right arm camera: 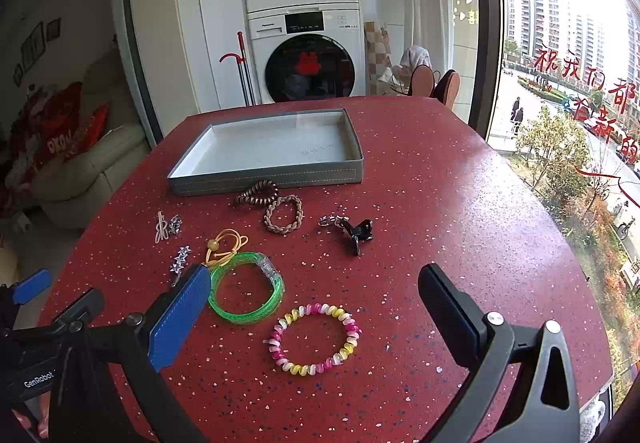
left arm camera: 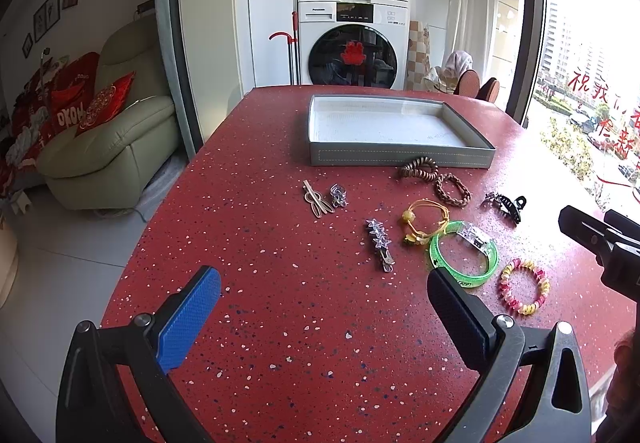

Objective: Organize jewelry

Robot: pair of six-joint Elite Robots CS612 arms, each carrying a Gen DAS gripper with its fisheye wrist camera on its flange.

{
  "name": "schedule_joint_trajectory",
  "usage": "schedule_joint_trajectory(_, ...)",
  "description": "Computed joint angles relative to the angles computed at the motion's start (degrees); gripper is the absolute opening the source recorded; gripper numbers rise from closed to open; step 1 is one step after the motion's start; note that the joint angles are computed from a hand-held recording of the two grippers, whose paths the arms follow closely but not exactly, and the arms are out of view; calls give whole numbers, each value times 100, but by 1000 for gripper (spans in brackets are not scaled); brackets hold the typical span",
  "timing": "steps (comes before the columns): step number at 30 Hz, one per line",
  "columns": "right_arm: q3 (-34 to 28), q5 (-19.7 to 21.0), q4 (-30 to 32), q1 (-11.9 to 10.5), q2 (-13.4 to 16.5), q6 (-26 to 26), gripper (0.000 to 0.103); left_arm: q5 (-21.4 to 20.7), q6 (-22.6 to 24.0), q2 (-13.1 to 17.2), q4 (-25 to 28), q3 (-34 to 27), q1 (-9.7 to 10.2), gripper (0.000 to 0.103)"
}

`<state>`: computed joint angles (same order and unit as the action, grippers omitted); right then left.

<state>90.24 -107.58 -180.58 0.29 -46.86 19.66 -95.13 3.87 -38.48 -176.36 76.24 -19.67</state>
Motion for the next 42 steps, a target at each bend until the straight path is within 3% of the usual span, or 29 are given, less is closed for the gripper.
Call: schedule_joint_trajectory(42, 35, 132, -58, -39, 3, 20, 103, 37, 6, -9, 126, 16, -12, 103)
